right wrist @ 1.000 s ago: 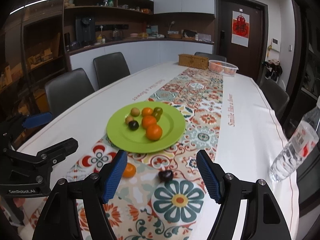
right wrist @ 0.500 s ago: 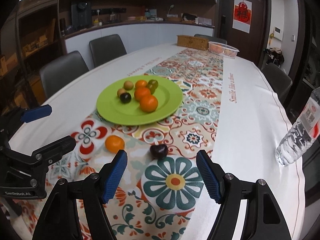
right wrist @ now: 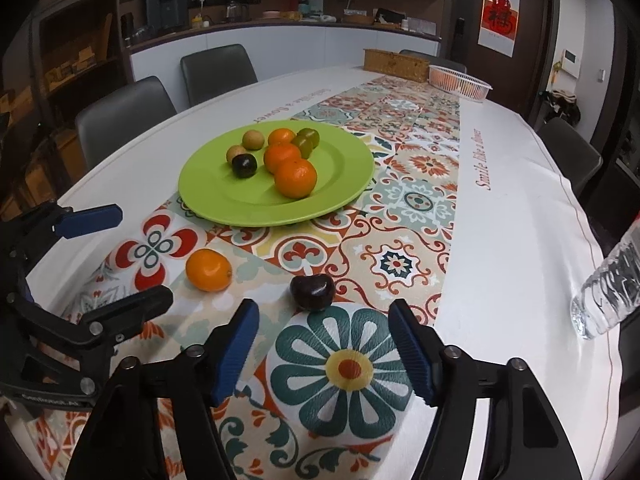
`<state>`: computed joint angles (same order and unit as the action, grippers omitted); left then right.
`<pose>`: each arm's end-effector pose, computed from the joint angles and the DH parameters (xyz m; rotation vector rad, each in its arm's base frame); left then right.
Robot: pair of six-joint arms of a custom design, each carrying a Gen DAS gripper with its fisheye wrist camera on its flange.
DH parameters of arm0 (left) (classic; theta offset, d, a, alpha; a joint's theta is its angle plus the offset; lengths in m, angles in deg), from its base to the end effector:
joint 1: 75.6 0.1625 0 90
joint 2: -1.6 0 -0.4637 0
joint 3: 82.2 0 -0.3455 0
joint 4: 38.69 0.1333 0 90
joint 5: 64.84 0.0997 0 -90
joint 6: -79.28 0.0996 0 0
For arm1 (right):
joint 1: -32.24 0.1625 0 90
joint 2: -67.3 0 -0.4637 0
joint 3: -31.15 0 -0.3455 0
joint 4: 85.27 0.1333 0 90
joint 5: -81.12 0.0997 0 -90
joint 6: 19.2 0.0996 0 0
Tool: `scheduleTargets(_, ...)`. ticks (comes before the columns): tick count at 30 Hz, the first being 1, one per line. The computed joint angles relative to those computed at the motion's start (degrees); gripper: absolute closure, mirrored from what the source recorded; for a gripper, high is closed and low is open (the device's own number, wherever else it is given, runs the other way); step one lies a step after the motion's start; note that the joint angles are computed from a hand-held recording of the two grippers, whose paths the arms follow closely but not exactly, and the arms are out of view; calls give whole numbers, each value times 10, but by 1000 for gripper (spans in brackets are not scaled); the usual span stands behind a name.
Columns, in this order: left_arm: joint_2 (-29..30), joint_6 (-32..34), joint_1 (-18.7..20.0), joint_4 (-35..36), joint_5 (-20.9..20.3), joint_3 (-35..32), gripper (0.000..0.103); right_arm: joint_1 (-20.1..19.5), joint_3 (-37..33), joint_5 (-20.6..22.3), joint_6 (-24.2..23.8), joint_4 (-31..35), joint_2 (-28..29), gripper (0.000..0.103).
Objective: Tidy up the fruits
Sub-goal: 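Move both tools back toward the last tangerine and plum, then grasp the last tangerine with the left tool while the right tool grasps the plum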
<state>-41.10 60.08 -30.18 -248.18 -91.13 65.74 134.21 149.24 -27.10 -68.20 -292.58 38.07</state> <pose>-0.0923 -0.4108 0.1254 0.3084 2.1273 -0.9310 0.2128 -0.5112 0.0078 1.2485 -2.3326 0.5008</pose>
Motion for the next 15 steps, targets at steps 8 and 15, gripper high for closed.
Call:
scheduleTargets(8,-2,43,30,-4,-41,-26,31,-2,-21,-4,3,32,9,48)
scheduleTargets(15,-9,57,46,19,-73,-45,47,-3,-36,-10,4,54,18,55)
